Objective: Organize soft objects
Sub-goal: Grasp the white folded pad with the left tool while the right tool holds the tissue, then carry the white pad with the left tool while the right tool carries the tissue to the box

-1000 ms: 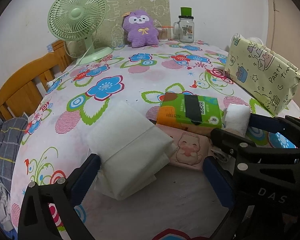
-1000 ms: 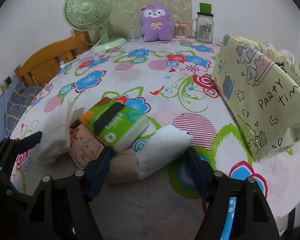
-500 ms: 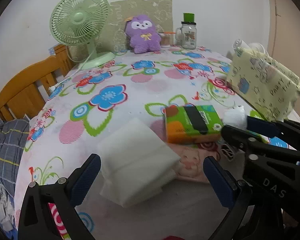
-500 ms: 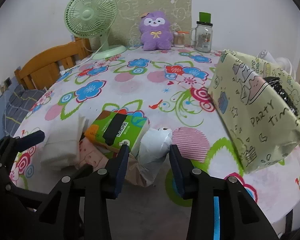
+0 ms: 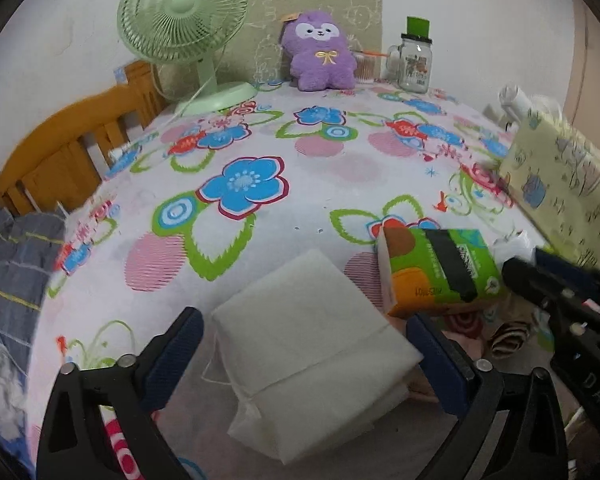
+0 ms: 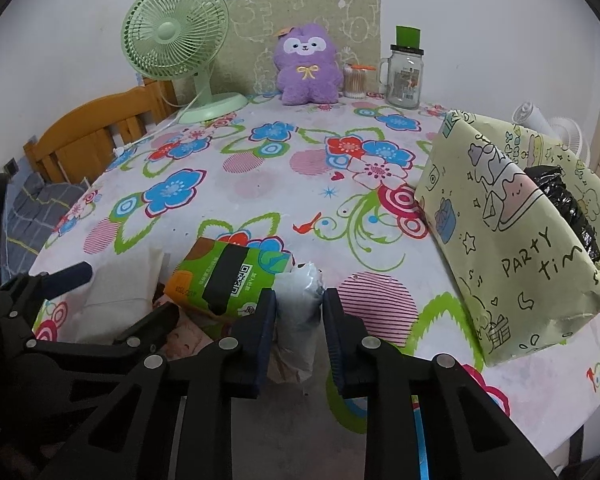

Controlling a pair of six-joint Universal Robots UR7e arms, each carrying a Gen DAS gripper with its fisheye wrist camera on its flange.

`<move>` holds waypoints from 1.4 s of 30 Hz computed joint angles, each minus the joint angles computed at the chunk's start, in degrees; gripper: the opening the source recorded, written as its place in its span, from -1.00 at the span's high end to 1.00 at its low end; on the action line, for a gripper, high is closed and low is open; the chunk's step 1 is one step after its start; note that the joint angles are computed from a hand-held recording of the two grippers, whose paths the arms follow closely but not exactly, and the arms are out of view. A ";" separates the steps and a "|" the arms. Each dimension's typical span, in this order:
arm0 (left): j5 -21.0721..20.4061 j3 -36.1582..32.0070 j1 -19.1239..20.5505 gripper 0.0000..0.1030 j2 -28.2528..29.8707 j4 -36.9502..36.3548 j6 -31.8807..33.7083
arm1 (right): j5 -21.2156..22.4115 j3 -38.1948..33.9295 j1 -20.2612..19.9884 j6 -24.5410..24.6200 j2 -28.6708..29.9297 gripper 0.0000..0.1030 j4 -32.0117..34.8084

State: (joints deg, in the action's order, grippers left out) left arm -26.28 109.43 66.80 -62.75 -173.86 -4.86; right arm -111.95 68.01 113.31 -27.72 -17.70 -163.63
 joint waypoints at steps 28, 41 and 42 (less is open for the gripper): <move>-0.10 0.32 -5.20 0.25 1.01 -6.92 5.00 | 1.93 2.93 0.65 -0.55 -3.49 0.65 -3.28; 1.70 -1.00 -8.26 0.25 1.99 -9.80 8.40 | 3.67 4.10 1.04 -0.65 -6.18 0.65 -4.56; 1.69 -1.12 -8.42 0.25 2.04 -9.83 8.48 | 3.74 4.13 1.04 -0.57 -6.32 0.65 -4.63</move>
